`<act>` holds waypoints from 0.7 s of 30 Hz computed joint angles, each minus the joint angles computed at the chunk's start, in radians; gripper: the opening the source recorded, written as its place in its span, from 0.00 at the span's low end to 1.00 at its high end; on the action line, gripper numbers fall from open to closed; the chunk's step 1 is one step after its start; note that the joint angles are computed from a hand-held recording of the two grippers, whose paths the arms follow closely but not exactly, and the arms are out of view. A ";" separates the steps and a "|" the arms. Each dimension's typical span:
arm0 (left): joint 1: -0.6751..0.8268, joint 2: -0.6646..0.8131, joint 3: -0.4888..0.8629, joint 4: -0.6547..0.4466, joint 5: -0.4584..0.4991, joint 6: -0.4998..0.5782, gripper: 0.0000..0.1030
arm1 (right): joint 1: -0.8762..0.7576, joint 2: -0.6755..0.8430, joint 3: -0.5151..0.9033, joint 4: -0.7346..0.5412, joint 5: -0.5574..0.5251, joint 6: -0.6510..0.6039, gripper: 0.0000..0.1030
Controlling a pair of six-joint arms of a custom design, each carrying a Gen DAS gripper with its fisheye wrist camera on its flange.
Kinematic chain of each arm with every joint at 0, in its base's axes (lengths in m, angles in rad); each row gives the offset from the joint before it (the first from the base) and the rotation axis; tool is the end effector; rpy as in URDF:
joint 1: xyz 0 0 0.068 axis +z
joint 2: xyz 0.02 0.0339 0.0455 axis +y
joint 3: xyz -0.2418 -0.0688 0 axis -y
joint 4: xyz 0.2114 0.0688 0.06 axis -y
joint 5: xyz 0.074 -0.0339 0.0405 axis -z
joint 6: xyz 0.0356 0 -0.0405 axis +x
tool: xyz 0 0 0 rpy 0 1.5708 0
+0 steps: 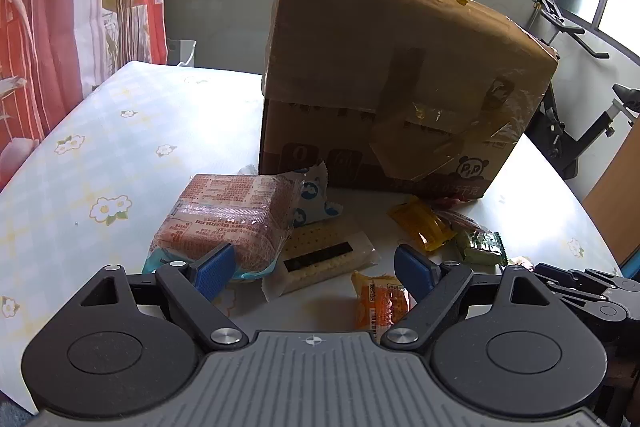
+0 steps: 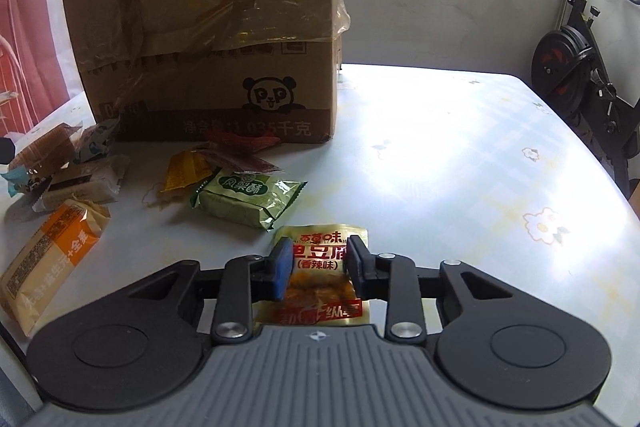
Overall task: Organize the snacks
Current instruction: 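Close the right gripper on the gold spicy snack bag while the left tool hovers over the snacks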
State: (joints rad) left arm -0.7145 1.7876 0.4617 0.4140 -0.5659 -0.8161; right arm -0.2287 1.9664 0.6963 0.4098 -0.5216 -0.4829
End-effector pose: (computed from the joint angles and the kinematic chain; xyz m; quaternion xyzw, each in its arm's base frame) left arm 0.1977 -0.1462 0.0768 -0.1363 0.9028 -0.0247 0.4070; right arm 0.2977 -0.0511 0.0730 -0.2038 0.8872 0.1095 0.3992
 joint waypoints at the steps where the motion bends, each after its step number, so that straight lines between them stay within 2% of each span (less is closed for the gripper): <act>1: -0.002 0.001 0.000 -0.001 -0.001 -0.001 0.85 | -0.001 0.000 0.000 -0.001 -0.001 0.001 0.31; 6: -0.006 -0.002 -0.003 -0.003 -0.006 -0.009 0.85 | 0.021 -0.032 -0.012 -0.018 0.047 0.013 0.33; 8: -0.006 0.000 -0.003 -0.001 -0.004 -0.008 0.85 | 0.018 -0.038 -0.011 -0.028 0.036 0.026 0.42; 10: -0.004 0.002 -0.002 0.001 -0.002 -0.005 0.85 | 0.027 -0.042 -0.021 -0.008 0.062 0.034 0.60; 11: -0.004 0.003 -0.003 0.003 -0.001 -0.004 0.85 | 0.032 -0.038 -0.020 -0.005 0.076 0.037 0.62; 15: -0.004 0.004 -0.003 0.002 -0.001 -0.007 0.85 | 0.037 -0.006 0.018 -0.056 0.078 0.042 0.63; 18: -0.004 0.004 -0.004 0.003 -0.001 -0.011 0.85 | 0.047 0.007 -0.007 0.011 0.094 0.027 0.62; 21: -0.002 0.005 -0.006 0.005 0.000 -0.014 0.85 | 0.040 0.018 -0.002 0.023 0.080 0.010 0.58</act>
State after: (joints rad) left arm -0.7166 1.7923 0.4558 0.4187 -0.5662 -0.8299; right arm -0.1884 1.9847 0.6939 0.4329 -0.4419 -0.4729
